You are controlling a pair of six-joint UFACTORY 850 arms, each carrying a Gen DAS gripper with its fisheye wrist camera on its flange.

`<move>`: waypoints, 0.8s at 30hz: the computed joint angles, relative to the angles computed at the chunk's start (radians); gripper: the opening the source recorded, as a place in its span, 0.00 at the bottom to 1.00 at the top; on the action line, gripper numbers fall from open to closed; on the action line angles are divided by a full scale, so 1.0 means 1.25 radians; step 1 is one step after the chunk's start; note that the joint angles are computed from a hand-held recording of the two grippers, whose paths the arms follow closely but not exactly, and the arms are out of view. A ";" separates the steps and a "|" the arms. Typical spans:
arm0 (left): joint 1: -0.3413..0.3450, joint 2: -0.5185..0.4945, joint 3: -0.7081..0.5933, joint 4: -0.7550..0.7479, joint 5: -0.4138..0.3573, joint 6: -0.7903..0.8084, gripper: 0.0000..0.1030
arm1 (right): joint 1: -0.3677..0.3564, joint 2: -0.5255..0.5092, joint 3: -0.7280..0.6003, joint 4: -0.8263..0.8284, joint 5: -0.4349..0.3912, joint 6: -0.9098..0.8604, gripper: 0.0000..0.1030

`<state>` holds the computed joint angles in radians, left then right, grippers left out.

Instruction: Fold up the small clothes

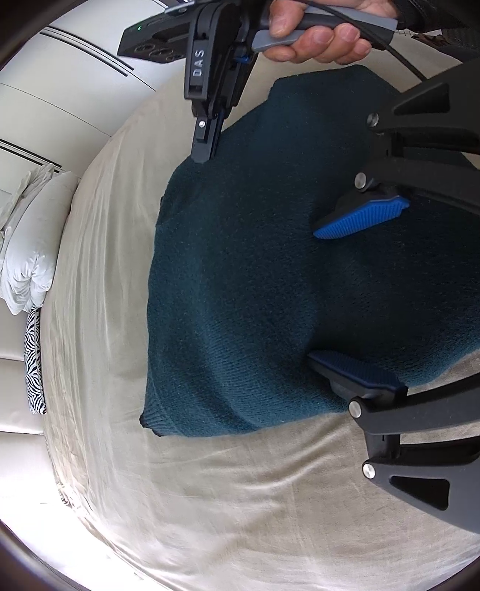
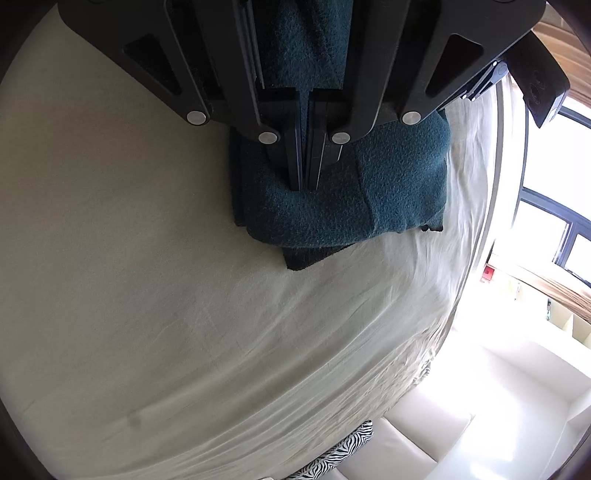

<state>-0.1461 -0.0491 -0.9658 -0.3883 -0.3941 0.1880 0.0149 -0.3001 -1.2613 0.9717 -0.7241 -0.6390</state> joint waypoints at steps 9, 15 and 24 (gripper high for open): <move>-0.030 0.168 0.127 0.190 0.032 -0.233 0.53 | -0.061 0.259 0.267 0.126 -0.148 -0.176 0.06; -0.057 0.150 0.156 0.281 0.021 -0.327 0.67 | -0.097 0.233 0.354 0.189 -0.149 -0.223 0.00; 0.001 0.252 0.190 0.161 0.017 -0.195 0.63 | -0.123 0.279 0.348 0.188 -0.144 -0.233 0.06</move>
<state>-0.1446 0.2658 -0.7281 -0.1874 -0.3728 -0.0563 -0.1393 0.0492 -0.8260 1.2065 -0.9035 -0.9302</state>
